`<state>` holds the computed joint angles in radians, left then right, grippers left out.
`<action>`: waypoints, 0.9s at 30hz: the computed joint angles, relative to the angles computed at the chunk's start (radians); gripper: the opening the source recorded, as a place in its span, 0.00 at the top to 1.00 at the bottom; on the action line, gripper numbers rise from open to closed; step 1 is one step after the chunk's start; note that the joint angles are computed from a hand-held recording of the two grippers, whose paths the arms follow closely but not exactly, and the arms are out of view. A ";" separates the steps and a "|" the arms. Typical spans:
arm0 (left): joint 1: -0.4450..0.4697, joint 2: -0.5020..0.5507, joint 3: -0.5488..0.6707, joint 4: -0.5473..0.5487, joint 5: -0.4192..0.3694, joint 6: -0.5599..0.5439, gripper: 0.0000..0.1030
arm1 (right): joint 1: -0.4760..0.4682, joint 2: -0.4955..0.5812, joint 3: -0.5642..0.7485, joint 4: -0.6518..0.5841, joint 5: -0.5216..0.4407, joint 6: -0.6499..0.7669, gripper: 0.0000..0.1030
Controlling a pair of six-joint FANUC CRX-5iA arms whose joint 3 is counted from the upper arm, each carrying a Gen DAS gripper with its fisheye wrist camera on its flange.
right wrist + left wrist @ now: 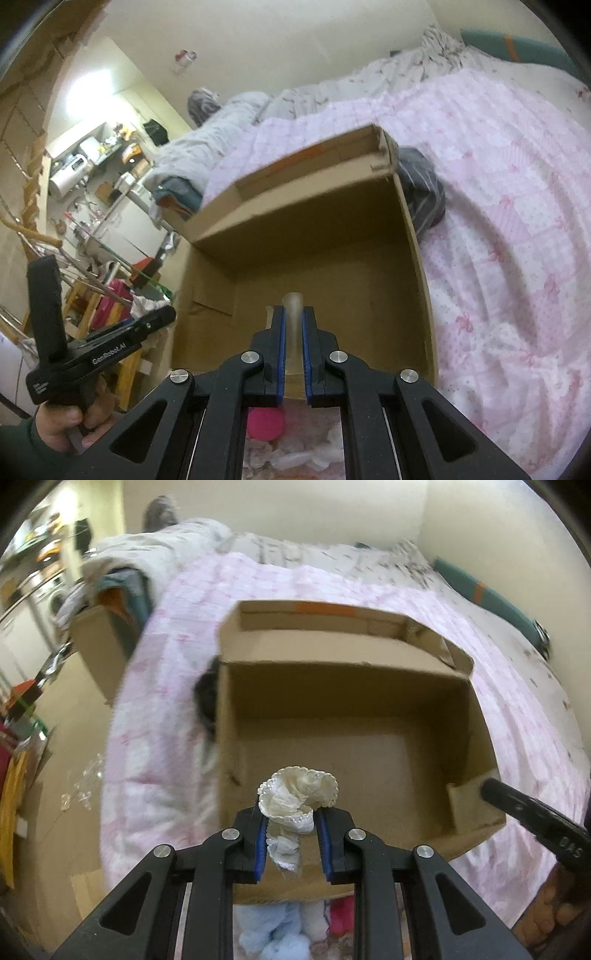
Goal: Organize soft objects
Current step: 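Carry the scrunchie and cup over the box with both tools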
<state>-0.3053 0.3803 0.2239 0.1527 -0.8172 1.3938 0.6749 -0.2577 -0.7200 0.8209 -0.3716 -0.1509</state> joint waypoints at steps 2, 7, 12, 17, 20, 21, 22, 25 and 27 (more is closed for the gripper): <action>-0.002 0.011 0.002 0.002 0.010 0.008 0.80 | 0.004 0.028 0.021 -0.063 -0.008 0.060 0.91; 0.004 0.017 -0.007 -0.047 0.032 0.077 0.80 | 0.008 0.062 0.036 -0.121 0.000 0.101 0.91; 0.021 0.016 -0.022 -0.007 0.046 0.064 0.79 | 0.025 0.084 0.060 -0.158 -0.038 0.155 0.91; 0.010 0.025 -0.006 -0.034 0.026 0.067 0.79 | 0.035 0.103 0.075 -0.152 -0.069 0.176 0.91; 0.008 0.022 -0.014 -0.017 0.026 0.047 0.79 | 0.048 0.114 0.087 -0.152 -0.096 0.191 0.91; 0.005 0.022 -0.015 -0.024 0.026 0.050 0.79 | 0.051 0.115 0.089 -0.156 -0.098 0.196 0.91; 0.004 0.022 -0.014 -0.028 0.025 0.053 0.79 | 0.052 0.116 0.089 -0.157 -0.100 0.200 0.91; 0.006 0.025 -0.012 -0.023 0.018 0.052 0.79 | 0.057 0.120 0.098 -0.167 -0.113 0.219 0.91; 0.007 0.026 -0.011 -0.024 0.013 0.053 0.74 | 0.058 0.121 0.099 -0.167 -0.118 0.217 0.91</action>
